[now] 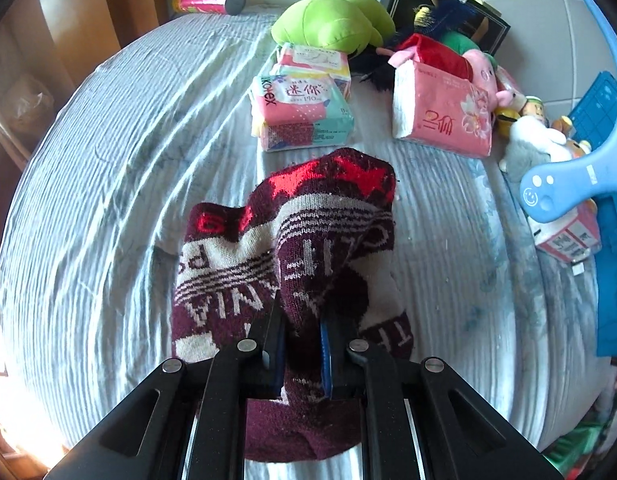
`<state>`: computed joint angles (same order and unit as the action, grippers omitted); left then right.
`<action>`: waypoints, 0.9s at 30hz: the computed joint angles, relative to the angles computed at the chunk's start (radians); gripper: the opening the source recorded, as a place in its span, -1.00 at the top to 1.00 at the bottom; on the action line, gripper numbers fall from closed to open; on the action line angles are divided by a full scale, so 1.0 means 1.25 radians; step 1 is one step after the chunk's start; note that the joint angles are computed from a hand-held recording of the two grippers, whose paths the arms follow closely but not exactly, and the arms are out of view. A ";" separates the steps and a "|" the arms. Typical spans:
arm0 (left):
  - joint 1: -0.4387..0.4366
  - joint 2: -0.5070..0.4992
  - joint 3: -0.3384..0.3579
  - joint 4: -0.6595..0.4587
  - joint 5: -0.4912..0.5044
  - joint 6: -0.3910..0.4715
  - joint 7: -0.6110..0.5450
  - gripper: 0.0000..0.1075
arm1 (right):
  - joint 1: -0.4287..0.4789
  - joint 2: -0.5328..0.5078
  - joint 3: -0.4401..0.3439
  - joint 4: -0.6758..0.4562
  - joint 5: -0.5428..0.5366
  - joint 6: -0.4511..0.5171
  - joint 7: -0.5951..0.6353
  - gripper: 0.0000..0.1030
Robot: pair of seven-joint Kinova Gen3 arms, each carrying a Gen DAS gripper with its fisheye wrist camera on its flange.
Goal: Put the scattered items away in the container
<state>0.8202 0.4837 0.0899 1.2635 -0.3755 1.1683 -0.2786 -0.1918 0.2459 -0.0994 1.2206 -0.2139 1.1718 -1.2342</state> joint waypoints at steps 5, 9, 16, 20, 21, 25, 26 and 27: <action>-0.024 -0.018 -0.004 -0.021 -0.006 0.024 -0.035 0.77 | -0.006 -0.009 -0.003 0.008 -0.001 -0.007 -0.002 0.84; -0.021 -0.009 -0.005 -0.063 -0.020 0.055 -0.046 0.77 | -0.011 -0.021 -0.002 0.020 0.003 -0.017 -0.009 0.84; -0.005 -0.018 -0.008 -0.119 -0.043 0.119 -0.068 0.77 | -0.021 -0.042 -0.001 0.029 0.014 -0.028 -0.034 0.84; 0.002 -0.023 -0.009 -0.147 -0.057 0.143 -0.084 0.77 | -0.029 -0.055 -0.002 0.032 0.024 -0.031 -0.048 0.84; 0.005 -0.026 -0.010 -0.151 -0.061 0.145 -0.085 0.77 | -0.032 -0.059 -0.002 0.032 0.027 -0.032 -0.054 0.84; 0.010 -0.032 -0.012 -0.172 -0.073 0.155 -0.089 0.77 | -0.042 -0.074 -0.002 0.032 0.042 -0.033 -0.073 0.84; 0.011 -0.034 -0.013 -0.175 -0.076 0.155 -0.088 0.77 | -0.045 -0.078 -0.002 0.032 0.048 -0.032 -0.079 0.84; 0.013 -0.035 -0.013 -0.181 -0.081 0.158 -0.089 0.77 | -0.047 -0.081 -0.002 0.032 0.053 -0.031 -0.086 0.84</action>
